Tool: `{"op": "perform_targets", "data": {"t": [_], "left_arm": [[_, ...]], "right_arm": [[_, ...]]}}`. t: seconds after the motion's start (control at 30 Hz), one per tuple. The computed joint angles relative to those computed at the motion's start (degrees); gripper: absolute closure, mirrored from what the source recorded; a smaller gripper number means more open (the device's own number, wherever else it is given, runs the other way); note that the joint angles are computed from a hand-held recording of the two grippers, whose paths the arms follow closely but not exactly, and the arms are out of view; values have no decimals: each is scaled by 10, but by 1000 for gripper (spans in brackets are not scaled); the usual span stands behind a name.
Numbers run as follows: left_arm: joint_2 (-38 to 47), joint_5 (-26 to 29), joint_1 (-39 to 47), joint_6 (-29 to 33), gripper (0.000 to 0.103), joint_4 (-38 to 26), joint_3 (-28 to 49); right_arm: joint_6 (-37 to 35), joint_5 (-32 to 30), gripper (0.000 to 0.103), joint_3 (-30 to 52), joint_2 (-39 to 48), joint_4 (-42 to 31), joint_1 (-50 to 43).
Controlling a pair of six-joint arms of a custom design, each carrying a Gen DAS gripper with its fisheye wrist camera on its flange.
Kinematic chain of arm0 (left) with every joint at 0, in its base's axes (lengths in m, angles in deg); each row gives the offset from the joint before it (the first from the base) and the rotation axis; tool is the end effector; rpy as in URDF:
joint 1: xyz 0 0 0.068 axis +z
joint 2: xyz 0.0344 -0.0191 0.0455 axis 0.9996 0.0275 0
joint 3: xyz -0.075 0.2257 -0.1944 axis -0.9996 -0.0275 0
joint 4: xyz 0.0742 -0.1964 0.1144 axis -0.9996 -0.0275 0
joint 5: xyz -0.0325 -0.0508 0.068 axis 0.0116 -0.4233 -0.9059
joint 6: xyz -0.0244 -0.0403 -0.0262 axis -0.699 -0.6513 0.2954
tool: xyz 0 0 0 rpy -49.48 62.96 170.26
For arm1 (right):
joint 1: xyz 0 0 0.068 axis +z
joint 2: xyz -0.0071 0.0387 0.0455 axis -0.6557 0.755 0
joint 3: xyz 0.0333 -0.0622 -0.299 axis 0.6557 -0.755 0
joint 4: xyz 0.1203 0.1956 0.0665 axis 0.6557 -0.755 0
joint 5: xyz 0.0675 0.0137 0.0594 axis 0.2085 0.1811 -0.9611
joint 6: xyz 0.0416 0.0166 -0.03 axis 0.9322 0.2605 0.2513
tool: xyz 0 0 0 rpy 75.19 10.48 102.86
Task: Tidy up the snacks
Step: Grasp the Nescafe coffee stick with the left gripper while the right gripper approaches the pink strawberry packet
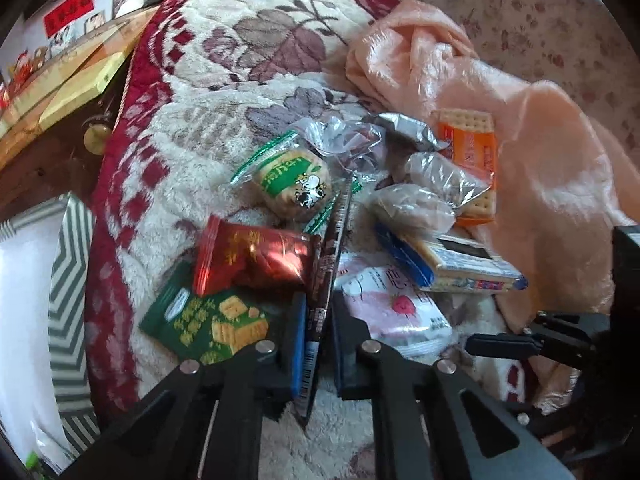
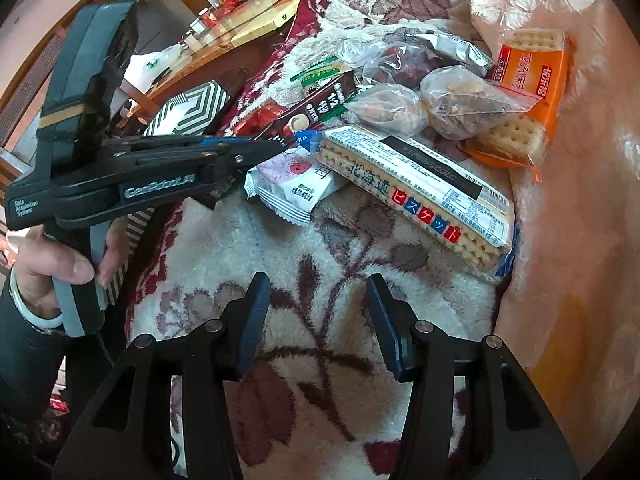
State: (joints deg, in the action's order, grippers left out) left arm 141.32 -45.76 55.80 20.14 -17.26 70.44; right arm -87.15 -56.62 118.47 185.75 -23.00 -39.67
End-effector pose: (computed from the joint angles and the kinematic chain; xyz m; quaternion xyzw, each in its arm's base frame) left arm 0.2517 -0.1612 0.1599 0.1104 0.9663 -0.1025 0.2089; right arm 0.2393 0.0243 0.1328 -0.1707 0.9372 0.2568 0.1629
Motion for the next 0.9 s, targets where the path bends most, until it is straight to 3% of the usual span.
{"op": "perform_targets", "data": {"t": [0.17,0.23,0.33,0.67,0.9], "left_arm": [[-68,-12,8,-43,93,25,-66],[-95,-41,-1,-60,93,20,-87],[-136,-70,-10,-88,93,18,-120],[-171,-84,-33,-139,93,45,-193],[-165,-79,-32,-143,93,68,-207]], "right_arm": [[30,-2,53,0,-21,15,5],[53,-6,47,7,-23,19,8],[98,-5,47,32,-18,18,29],[203,128,44,182,81,-46,148],[183,164,42,195,98,-56,163]]}}
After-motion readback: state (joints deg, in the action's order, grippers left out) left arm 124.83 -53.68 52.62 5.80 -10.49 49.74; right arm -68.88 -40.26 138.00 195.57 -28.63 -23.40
